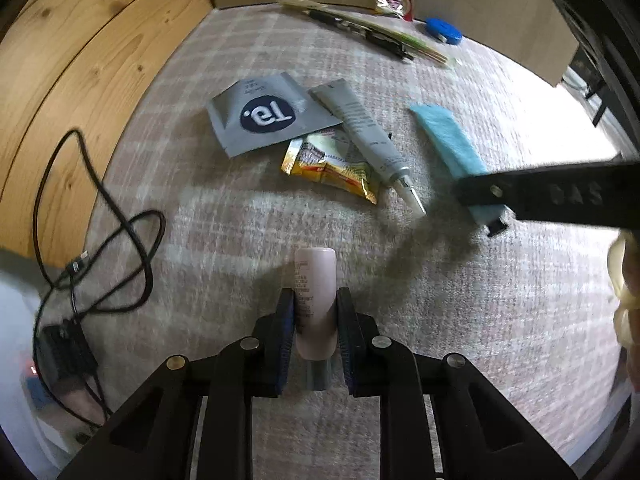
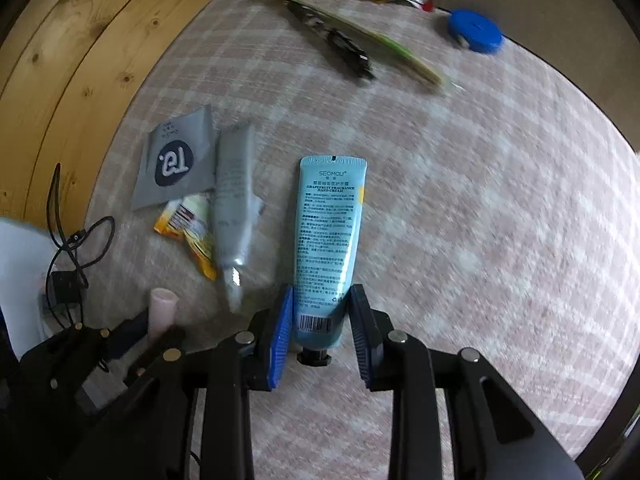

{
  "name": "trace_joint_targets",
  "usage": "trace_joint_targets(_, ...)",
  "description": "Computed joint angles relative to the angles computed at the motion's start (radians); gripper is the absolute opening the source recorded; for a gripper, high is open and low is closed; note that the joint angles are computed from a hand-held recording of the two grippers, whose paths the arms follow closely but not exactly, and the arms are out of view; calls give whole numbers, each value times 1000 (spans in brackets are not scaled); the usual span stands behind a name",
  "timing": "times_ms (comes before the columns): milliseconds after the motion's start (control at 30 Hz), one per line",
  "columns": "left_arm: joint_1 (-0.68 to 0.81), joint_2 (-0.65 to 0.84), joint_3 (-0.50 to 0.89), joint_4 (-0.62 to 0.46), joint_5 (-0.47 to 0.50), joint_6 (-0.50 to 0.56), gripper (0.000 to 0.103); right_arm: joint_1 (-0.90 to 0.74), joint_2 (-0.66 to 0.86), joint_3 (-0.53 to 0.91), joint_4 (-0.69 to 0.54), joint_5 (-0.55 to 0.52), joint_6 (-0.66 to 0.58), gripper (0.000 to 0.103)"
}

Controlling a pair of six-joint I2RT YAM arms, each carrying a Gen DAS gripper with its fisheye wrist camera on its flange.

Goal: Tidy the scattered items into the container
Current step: 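Carry the pink bottle and teal tube over the box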

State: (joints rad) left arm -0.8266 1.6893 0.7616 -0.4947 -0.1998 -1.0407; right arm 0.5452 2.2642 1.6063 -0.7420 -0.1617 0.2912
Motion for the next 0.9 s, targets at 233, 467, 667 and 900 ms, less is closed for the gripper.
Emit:
trace_joint_targets(233, -81, -42, 9, -24, -24, -160, 19, -71, -177, -294, 157, -37, -17, 27)
trace_joint_targets(467, -189, 30, 200, -135, -83, -261, 19, -194, -412, -562, 265, -75, -66, 27)
trace_joint_targets(667, -260, 217, 529, -246, -105, -241, 19, -392, -641, -732, 243, -123, -183, 27)
trace_joint_targets(900, -337, 537, 1106, -409, -102, -141, 19, -831, -857, -795, 50, -216, -482, 27)
